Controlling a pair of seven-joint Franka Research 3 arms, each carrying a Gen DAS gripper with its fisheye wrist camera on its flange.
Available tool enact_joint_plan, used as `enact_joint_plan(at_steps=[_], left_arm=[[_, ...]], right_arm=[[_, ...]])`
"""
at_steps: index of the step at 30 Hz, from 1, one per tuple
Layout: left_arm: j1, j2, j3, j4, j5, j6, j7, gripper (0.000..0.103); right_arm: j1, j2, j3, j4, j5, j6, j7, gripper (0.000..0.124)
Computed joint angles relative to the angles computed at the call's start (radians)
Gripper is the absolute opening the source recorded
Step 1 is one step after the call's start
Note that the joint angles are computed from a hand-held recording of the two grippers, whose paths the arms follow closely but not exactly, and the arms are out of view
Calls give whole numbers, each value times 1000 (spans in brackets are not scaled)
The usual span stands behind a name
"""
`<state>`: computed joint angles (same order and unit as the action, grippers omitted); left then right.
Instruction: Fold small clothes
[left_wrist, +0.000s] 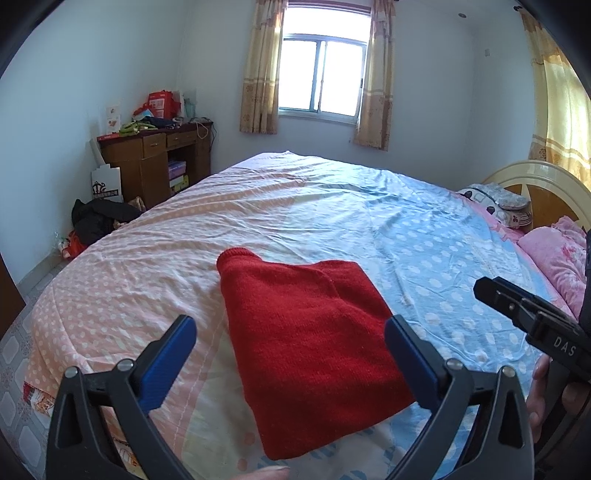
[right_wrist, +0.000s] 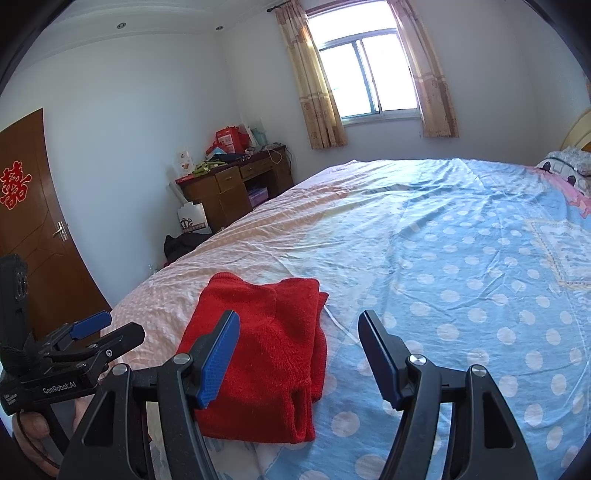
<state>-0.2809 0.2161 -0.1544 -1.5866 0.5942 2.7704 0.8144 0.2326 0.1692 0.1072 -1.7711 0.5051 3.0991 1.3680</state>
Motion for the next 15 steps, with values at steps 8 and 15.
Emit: enact_joint_plan(at_steps=[8,15], left_arm=[[3,3,-1,9,-21,-11,12,103],[2,-5,11,-8,9,24,-12,103]], right_arm=[[9,-17,4,-23,-14,45,-13,68],[-9,-26,38,-31,36,74,-76,68]])
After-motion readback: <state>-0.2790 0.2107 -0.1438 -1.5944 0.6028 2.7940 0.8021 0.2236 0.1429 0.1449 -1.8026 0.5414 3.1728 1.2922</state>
